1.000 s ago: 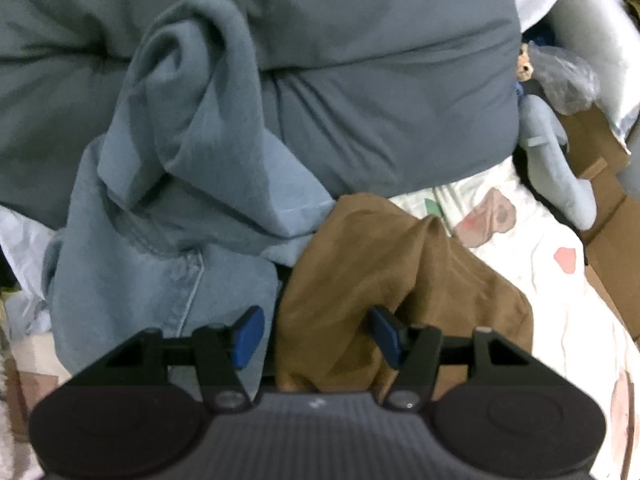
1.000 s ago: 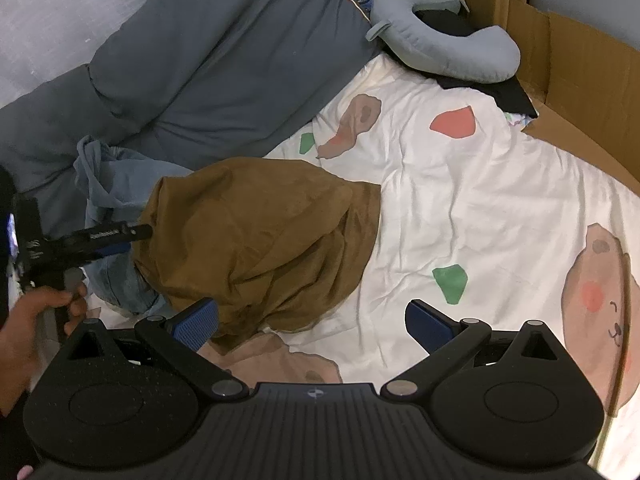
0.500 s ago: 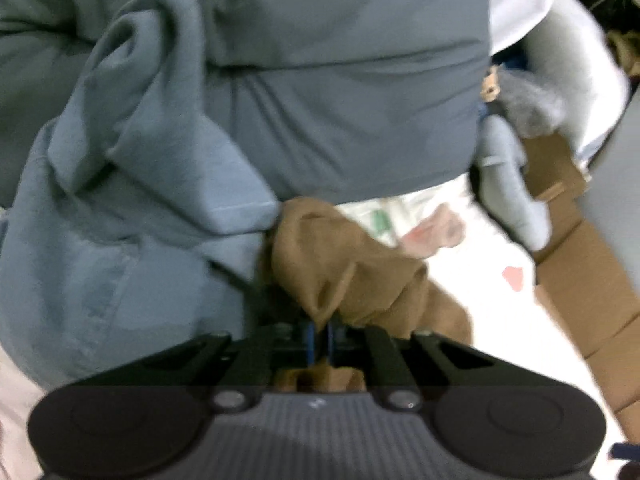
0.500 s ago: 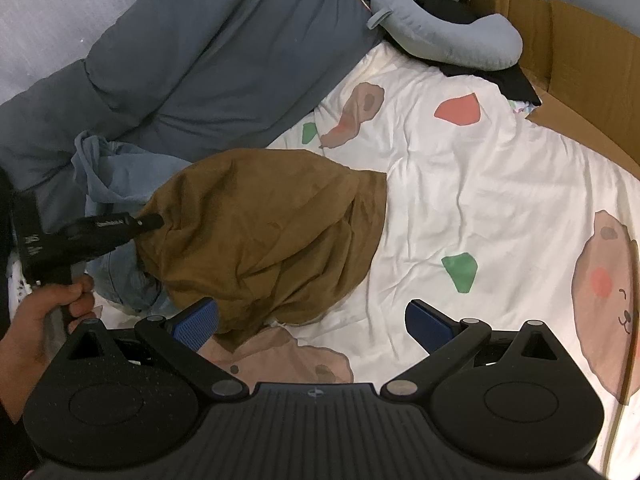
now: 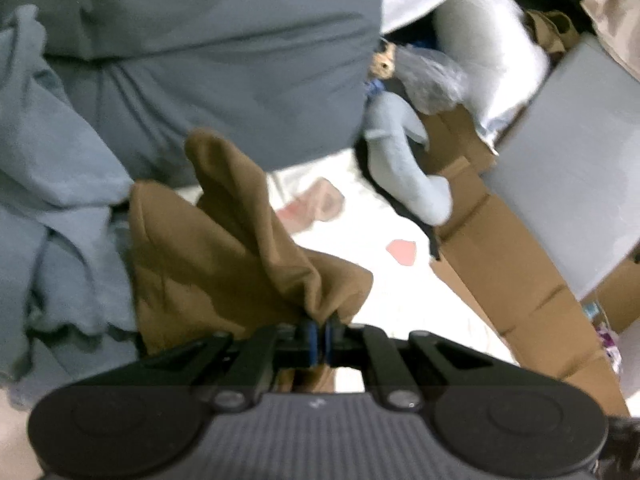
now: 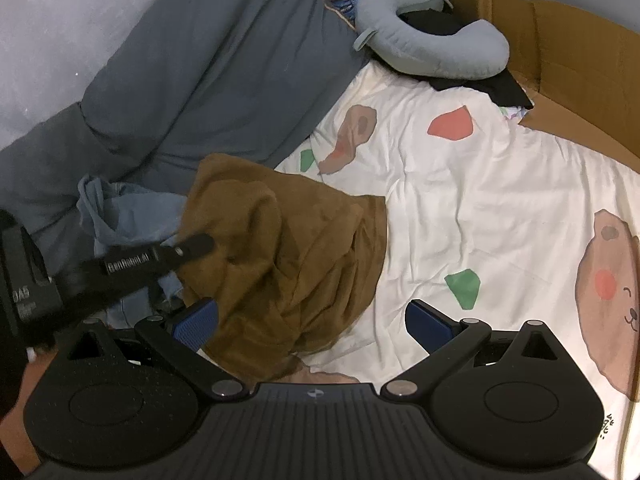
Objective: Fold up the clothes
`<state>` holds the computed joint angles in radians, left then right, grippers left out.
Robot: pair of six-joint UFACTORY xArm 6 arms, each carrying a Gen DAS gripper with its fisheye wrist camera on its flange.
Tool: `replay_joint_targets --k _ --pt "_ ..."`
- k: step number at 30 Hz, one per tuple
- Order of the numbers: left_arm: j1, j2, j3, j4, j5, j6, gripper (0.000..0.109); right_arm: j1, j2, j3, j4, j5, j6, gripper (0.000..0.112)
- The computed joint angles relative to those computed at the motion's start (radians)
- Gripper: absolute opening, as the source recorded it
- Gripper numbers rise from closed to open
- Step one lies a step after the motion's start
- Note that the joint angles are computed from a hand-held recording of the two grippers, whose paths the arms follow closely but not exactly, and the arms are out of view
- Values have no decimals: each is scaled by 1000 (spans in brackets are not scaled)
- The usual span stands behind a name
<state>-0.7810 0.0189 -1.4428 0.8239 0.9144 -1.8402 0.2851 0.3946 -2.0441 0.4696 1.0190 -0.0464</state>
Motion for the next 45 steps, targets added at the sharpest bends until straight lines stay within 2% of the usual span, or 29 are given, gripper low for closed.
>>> replay_joint_targets --k 7,14,18,23,25,31,32,34,35,36,38,41,45 --pt "-18 63 -34 -28 -102 36 2 -15 24 -33 -1 2 23 102" --pt "-32 90 -41 -55 -157 46 2 -13 60 -80 3 47 36 100" --pt "-53 98 -45 -70 -160 72 2 -8 110 -146 10 104 54 90" --pt "-69 105 -36 -92 -198 78 2 -4 183 -235 44 155 70 89" --pt "-74 105 -29 -103 -221 85 2 -5 220 -281 50 176 92 86" --pt "-81 113 -20 -129 -275 110 2 -22 278 -325 100 211 162 70" --pt "-80 115 -19 -128 -281 107 2 -23 275 -314 107 210 161 63" --pt "-81 120 -23 -133 -285 109 2 -24 272 -301 109 216 162 42" --pt "-82 122 -26 -140 -283 118 2 -24 267 -293 108 217 158 23" --pt "-82 127 -32 -153 -280 135 4 -24 259 -280 105 213 150 10" --pt "-88 119 -27 -172 -273 149 5 -26 227 -230 103 185 126 6" --pt "-92 90 0 -178 -268 155 19 -32 187 -173 98 149 102 4" --pt "-98 52 27 -172 -234 154 48 -45 143 -114 80 114 95 3"
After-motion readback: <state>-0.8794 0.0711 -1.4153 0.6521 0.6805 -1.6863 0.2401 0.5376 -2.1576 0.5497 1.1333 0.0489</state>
